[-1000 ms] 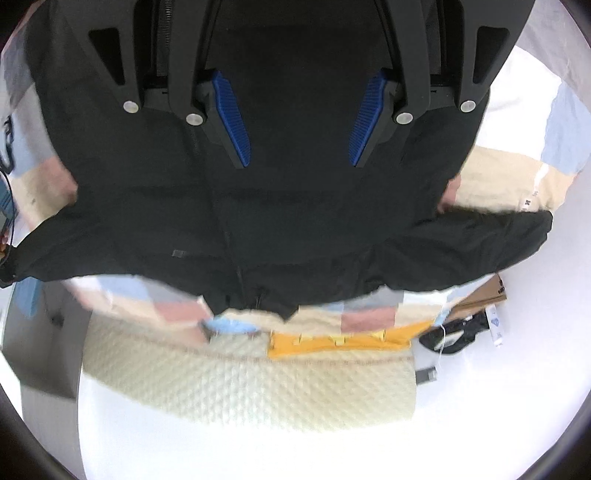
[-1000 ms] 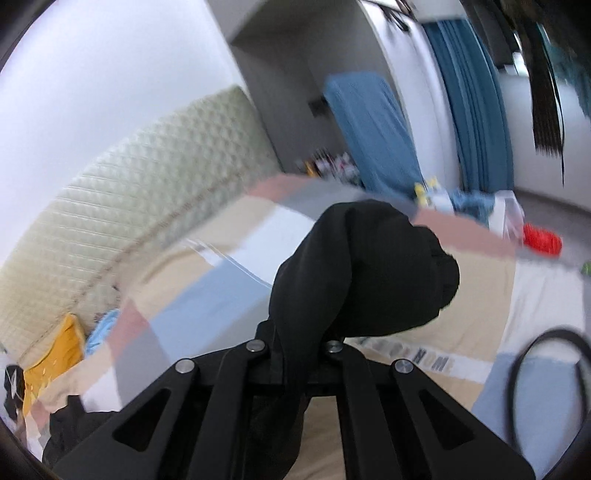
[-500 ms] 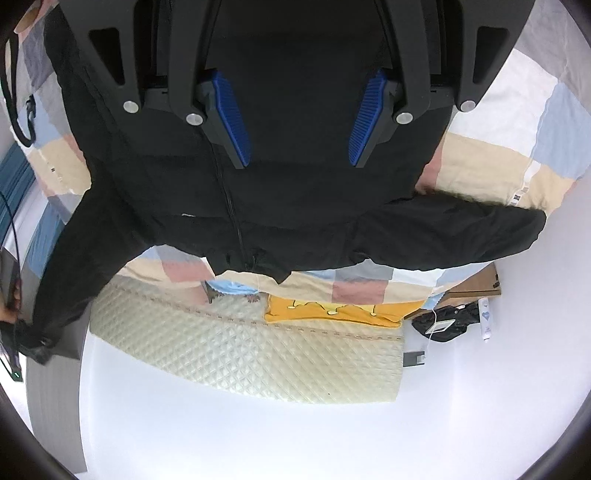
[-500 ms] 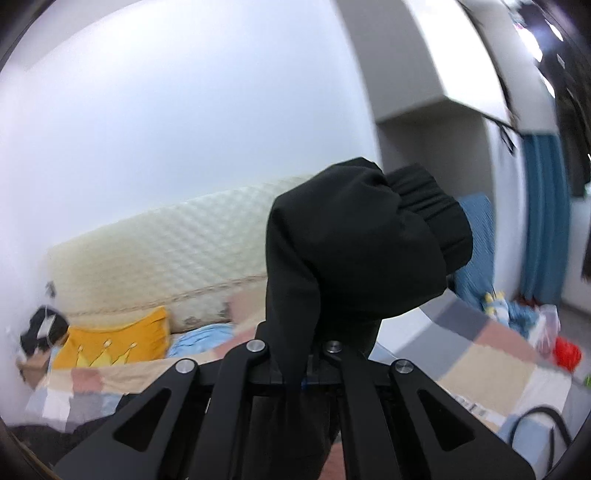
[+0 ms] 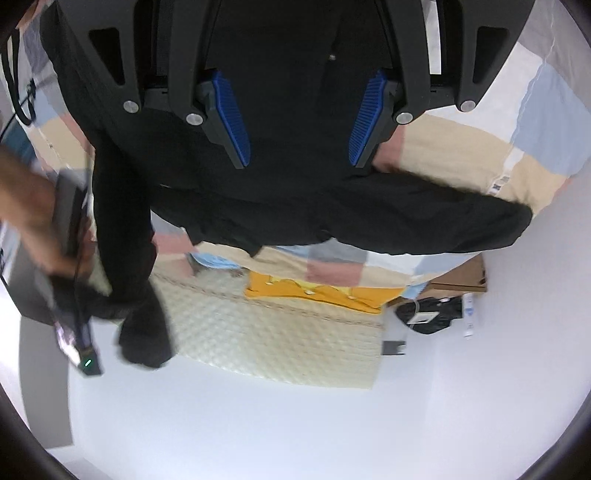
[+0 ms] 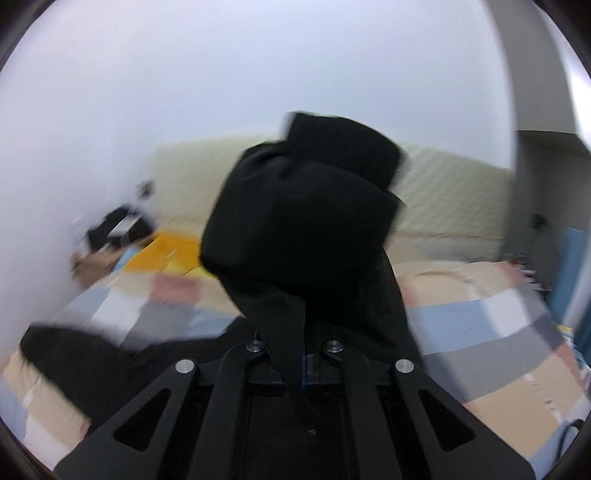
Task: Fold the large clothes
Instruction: 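Lift the sleeve and fold it across the jacket body with the right gripper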
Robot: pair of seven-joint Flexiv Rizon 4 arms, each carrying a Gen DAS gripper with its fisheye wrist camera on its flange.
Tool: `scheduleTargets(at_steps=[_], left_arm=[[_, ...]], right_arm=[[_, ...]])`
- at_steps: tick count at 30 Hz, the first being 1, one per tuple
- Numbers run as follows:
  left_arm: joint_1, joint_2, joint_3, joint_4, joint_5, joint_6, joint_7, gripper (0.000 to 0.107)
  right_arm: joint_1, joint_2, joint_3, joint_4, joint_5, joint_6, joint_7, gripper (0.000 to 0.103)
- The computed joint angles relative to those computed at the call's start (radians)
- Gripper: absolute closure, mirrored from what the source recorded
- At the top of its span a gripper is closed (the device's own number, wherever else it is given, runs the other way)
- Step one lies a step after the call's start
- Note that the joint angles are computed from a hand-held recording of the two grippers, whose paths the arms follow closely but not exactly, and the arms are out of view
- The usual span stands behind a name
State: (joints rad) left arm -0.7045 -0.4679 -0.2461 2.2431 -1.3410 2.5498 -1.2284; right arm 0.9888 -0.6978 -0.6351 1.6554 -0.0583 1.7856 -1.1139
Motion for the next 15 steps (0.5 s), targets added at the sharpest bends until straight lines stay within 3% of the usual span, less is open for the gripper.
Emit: scheduleTargets(at_steps=[7,11,15], left_arm=[[0.005,-0.031,0.0,-0.018,-0.053,0.02,0.064,0.051],[0.021,-0.034,0.001,-0.004,-0.038,0.024,0.031,0.051],[0.038,-0.036,0.003,0.006,-0.02,-0.005,0.0,0.051]], right_arm=[[-0.123,-0.128,0.271,-0.113,-0.145,-0.083,-0.021,0.1],[-0.155,-0.199,0.337,-0.164,-0.215,-0.143,-0.004,0.099],[-0.251,-0.249,0.469,-0.222,-0.274,-0.231,0.006,0.097]])
